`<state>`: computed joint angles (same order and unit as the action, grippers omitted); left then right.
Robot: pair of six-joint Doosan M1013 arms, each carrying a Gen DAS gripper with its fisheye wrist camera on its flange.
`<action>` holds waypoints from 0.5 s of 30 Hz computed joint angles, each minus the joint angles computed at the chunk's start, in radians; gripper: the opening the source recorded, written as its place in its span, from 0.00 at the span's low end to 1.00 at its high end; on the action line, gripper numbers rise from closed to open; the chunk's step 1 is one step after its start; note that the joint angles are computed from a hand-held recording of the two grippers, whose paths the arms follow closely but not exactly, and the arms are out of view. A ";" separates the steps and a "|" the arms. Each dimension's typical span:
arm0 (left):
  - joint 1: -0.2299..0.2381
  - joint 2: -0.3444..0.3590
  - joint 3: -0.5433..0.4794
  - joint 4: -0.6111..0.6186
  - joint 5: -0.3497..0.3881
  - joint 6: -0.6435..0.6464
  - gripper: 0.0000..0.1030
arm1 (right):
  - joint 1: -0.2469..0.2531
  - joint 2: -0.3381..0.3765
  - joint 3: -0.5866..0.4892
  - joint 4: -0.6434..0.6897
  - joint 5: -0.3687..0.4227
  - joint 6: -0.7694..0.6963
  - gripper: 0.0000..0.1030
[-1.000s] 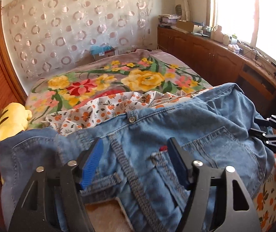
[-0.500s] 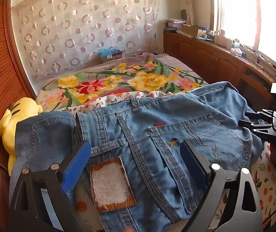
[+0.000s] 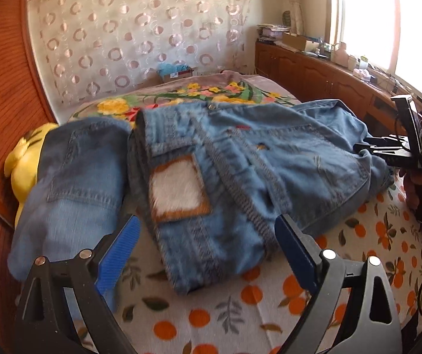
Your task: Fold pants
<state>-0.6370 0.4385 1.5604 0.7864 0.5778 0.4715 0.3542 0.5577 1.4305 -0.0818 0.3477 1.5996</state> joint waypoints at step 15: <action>0.028 0.000 0.065 -0.134 -0.091 0.064 0.56 | -0.019 -0.125 0.180 0.379 -0.079 -0.341 0.54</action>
<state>-0.6086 0.4387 1.6249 0.6522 0.4873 0.5359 0.3353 0.4322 1.6104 0.2975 0.2687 1.2584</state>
